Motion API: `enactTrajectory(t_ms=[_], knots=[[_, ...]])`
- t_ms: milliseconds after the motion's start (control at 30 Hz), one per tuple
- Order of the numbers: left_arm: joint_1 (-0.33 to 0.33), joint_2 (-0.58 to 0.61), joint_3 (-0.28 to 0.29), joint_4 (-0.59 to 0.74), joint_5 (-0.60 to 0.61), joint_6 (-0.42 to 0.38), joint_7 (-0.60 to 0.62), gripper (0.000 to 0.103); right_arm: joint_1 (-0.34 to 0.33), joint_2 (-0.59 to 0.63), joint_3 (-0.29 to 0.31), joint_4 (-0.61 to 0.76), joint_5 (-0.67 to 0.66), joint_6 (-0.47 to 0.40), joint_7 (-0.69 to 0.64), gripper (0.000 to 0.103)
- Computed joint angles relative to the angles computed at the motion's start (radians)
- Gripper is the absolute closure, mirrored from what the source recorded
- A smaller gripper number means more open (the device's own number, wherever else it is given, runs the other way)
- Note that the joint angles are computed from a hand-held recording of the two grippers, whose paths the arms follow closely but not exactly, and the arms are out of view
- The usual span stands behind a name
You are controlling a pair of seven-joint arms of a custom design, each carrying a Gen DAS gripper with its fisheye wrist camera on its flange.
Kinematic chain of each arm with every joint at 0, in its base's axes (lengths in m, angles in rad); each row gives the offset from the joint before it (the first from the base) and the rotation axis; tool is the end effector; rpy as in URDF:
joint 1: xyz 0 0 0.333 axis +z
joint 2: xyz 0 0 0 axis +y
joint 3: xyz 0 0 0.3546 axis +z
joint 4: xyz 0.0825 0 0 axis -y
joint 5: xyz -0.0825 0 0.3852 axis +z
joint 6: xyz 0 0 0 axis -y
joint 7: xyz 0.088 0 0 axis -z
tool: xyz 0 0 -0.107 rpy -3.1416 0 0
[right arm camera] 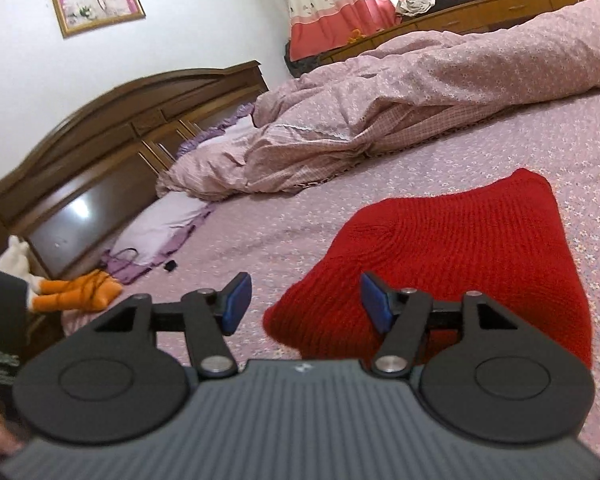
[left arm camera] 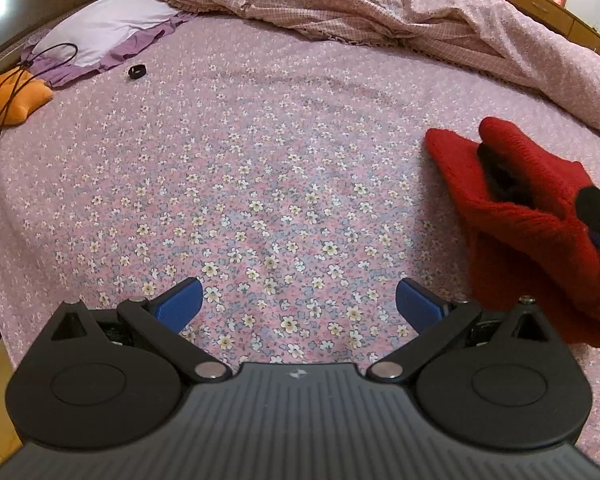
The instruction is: Fold small clothes
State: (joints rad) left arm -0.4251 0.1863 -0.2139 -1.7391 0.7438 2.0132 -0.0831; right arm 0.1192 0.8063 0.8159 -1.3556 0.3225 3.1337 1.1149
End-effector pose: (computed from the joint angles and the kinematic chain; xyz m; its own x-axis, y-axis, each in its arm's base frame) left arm 0.5420 -0.3405 0.5265 0.6489 -0.7594 0.0474 -0.5865 -0.5389 -0.6047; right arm 0.6644 0.4484 0.4870 0.6609 -0.6232 -0.4182 -0.5388 -0.0062 -0.8424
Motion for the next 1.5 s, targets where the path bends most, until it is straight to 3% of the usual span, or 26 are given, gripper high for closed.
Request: enactTrajectory(t_ms=[233, 400, 500, 633, 767, 867, 933, 1100, 1500], knots=[[-0.019, 0.018, -0.003, 0.050, 0.023, -0.031, 0.024, 0.000, -0.160, -0.015, 0.159, -0.117, 0.010, 0.041, -0.042, 0.039], [-0.036, 0.041, 0.001, 0.105, 0.050, -0.043, 0.069, 0.000, -0.208, -0.034, 0.172, -0.165, -0.036, 0.099, 0.013, 0.039], [-0.048, 0.066, 0.007, 0.153, 0.060, -0.054, 0.095, 0.000, -0.197, -0.063, 0.117, -0.179, -0.051, 0.130, 0.069, 0.039], [-0.068, 0.107, 0.019, 0.220, 0.064, -0.071, 0.135, 0.000, -0.102, -0.139, -0.071, -0.198, -0.058, 0.167, 0.156, 0.039], [-0.087, 0.147, 0.033, 0.285, 0.065, -0.074, 0.182, 0.000, -0.066, -0.159, -0.162, -0.202, -0.070, 0.176, 0.232, 0.039], [-0.100, 0.180, 0.047, 0.339, 0.065, -0.070, 0.209, 0.000, 0.012, -0.182, -0.292, -0.194, -0.068, 0.171, 0.299, 0.039], [-0.110, 0.202, 0.057, 0.374, 0.066, -0.063, 0.225, 0.000, 0.034, -0.183, -0.336, -0.188, -0.073, 0.170, 0.339, 0.039], [-0.129, 0.271, 0.086, 0.479, 0.062, -0.045, 0.295, 0.000, 0.050, -0.178, -0.386, -0.182, -0.101, 0.157, 0.428, 0.039], [-0.140, 0.399, 0.154, 0.617, 0.020, 0.039, 0.410, 0.000, 0.070, -0.132, -0.433, -0.142, -0.203, 0.106, 0.579, 0.039]])
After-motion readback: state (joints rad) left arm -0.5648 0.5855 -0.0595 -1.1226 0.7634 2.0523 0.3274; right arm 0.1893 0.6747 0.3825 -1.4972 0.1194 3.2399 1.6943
